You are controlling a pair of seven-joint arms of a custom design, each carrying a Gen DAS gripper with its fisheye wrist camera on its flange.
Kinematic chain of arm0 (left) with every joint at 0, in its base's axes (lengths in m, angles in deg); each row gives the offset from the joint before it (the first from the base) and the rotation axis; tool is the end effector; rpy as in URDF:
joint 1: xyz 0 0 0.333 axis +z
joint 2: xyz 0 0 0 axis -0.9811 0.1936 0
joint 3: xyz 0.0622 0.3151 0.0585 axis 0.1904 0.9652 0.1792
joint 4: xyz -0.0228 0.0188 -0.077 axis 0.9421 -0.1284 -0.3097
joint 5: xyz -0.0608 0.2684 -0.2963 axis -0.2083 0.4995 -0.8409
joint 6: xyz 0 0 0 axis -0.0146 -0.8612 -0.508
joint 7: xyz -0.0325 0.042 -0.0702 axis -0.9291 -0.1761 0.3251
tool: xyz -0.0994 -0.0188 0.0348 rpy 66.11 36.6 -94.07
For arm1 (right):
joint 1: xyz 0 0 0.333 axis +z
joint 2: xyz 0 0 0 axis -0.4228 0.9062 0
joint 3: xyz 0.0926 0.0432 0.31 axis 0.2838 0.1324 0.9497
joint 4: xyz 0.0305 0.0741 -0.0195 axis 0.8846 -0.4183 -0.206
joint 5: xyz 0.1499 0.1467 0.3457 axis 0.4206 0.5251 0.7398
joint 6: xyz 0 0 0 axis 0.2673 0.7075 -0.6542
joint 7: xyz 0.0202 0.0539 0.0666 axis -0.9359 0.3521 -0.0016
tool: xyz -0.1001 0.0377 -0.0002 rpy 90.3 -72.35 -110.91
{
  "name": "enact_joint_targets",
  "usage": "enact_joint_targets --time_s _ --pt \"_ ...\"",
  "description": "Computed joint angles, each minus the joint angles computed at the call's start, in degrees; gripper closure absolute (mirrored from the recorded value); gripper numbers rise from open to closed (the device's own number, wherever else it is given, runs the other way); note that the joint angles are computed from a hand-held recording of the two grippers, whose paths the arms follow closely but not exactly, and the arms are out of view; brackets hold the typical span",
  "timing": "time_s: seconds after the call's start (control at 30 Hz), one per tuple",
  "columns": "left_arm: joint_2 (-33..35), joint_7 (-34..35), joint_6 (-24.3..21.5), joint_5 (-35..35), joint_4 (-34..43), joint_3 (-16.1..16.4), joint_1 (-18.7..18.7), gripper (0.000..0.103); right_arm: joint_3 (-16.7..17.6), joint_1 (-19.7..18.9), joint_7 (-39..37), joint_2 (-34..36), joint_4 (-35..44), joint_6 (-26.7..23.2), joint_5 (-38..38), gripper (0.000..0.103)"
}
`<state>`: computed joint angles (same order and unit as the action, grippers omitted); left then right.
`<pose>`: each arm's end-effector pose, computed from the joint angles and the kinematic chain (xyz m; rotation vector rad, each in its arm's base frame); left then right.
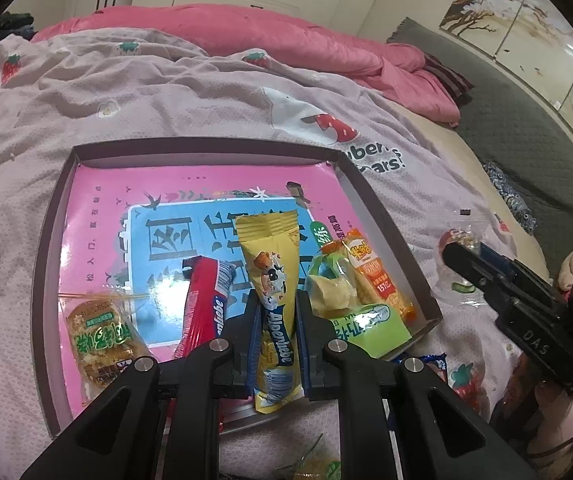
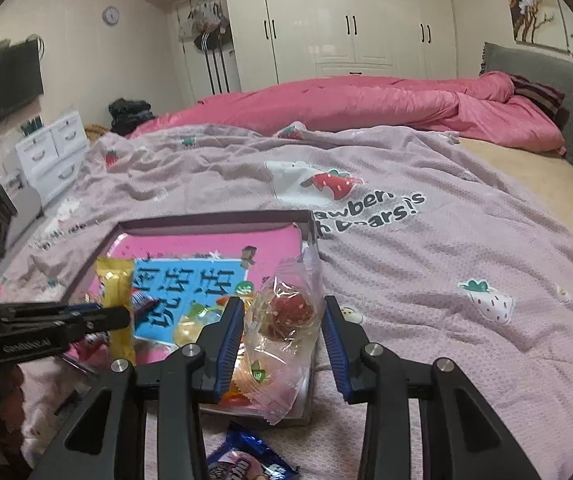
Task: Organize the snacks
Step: 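Lower the wafer bar into the tray and open the left gripper while the right releases the candy bag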
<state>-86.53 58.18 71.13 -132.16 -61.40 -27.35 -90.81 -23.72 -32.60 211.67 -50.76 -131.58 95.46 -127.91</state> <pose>0.4964 -0.1678 0.4189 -1.5217 2.4894 -1.1004 0.3805 0.1182 0.4451 -1.5265 1.8769 -0.8032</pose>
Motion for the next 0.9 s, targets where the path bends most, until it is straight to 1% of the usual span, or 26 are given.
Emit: enact_joint_targets --time_s 0.1,0.33,0.57,0.9 --pt "0.0 -0.2 -0.1 0.3 0.0 0.0 0.0 0.087 -0.3 1.0 -1.0 0.9 0.6 -1.9 0.2 0.063" --pt "0.0 -0.2 -0.4 0.6 -0.1 0.0 0.0 0.087 -2.4 3.2 -1.7 2.6 1.1 -3.7 0.0 0.063" --pt "0.3 -0.2 -1.1 1.0 0.3 0.1 0.3 0.087 -4.0 4.8 -2.2 4.0 1.6 -4.2 0.0 0.063" --pt "0.7 -0.7 -1.0 1.8 0.5 0.1 0.6 0.086 -4.7 5.7 -2.4 6.7 3.0 -4.6 -1.2 0.063"
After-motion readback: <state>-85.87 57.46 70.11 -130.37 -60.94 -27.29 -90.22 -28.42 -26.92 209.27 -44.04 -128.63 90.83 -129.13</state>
